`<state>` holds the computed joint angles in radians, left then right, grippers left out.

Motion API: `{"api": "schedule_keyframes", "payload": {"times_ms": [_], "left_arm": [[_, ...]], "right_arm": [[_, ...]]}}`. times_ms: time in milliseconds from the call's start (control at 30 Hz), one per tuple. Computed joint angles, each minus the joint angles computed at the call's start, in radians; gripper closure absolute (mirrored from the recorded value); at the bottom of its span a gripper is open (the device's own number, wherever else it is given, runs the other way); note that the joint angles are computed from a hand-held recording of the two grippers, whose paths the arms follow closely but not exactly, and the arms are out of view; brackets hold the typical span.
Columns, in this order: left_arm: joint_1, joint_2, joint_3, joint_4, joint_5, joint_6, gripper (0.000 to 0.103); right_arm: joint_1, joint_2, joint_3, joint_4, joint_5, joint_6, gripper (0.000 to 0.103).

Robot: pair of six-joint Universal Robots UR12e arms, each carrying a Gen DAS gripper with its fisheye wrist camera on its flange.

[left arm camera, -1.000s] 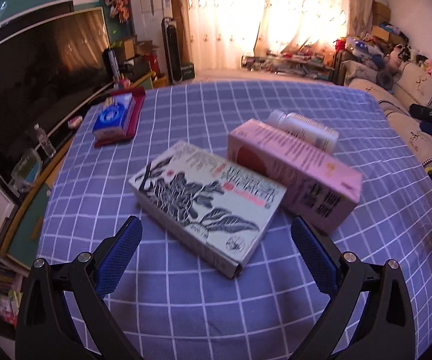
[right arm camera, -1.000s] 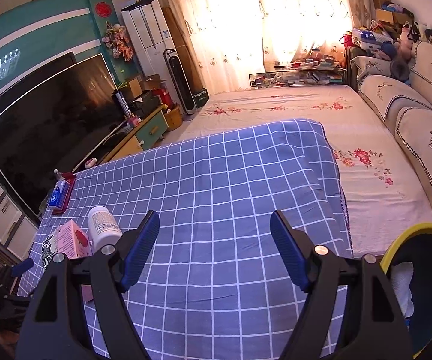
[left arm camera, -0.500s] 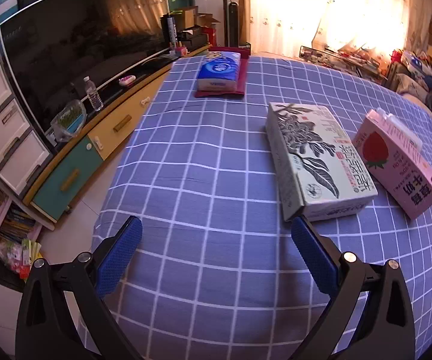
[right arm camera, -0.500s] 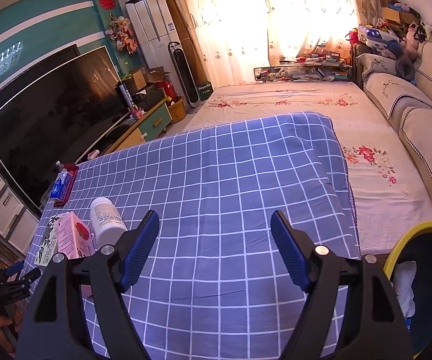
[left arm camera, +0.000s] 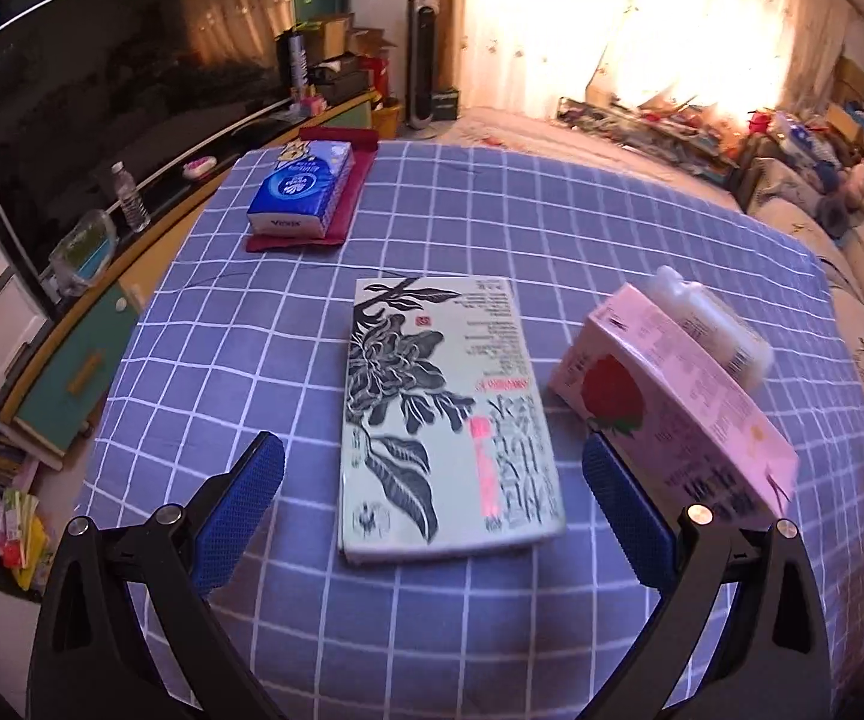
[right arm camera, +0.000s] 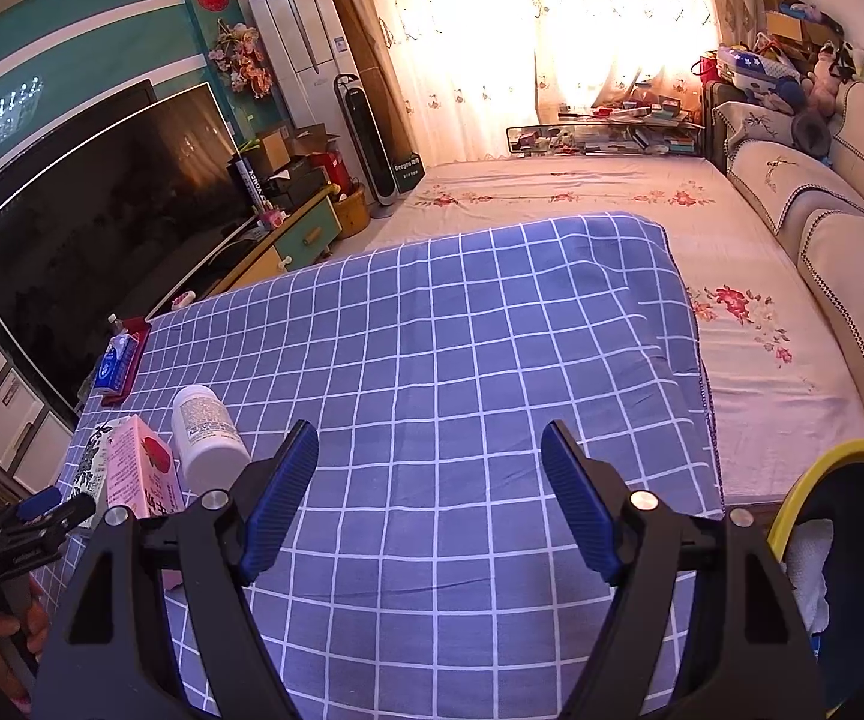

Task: Collect trash
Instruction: 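Grasp the flower-printed white box with the left gripper, then carry the flower-printed box over the yellow bin and open the left gripper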

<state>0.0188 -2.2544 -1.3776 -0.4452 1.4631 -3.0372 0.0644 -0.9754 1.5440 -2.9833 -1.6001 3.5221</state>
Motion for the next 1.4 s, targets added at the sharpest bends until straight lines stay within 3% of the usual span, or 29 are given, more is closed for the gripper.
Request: {"api": "schedule_keyframes", "payload": {"times_ms": [300,433,500,533,733,900,1033,1133,1233,1400], "left_arm": [[-0.019,-0.078,0.140,-0.161,0.071,0.011,0.007],[-0.020,-0.097,0.160,-0.168,0.074,0.016,0.015],[-0.017,-0.092,0.150,-0.152,0.060,0.029,0.031],[-0.016,-0.089,0.145,-0.148,0.060,0.032,0.032],[0.006,-0.030,0.049,-0.094,0.025,0.064,0.032],[0.026,0.067,-0.096,0.027,-0.016,0.103,0.032],[0.032,0.131,-0.169,0.070,-0.081,0.150,0.032],[0.023,0.167,-0.199,0.081,-0.132,0.191,0.032],[-0.001,0.191,-0.221,0.089,-0.170,0.238,0.032],[-0.054,0.197,-0.213,0.035,-0.252,0.335,0.032]], "right_arm": [[0.000,0.002,-0.005,0.018,0.006,0.000,0.030],[-0.001,0.003,-0.005,0.021,0.007,0.005,0.030],[-0.002,0.003,-0.006,0.023,0.008,0.006,0.030],[-0.002,0.003,-0.006,0.024,0.008,0.005,0.030],[-0.002,0.002,-0.004,0.023,0.015,-0.001,0.030],[-0.002,0.000,-0.003,0.020,0.014,0.002,0.030],[0.001,-0.008,0.003,0.011,-0.014,0.000,0.030],[-0.001,-0.024,0.019,-0.020,-0.049,0.000,0.030],[-0.018,-0.062,0.062,-0.044,-0.033,0.018,0.030],[-0.041,-0.152,0.193,-0.113,-0.107,0.033,0.029]]}}
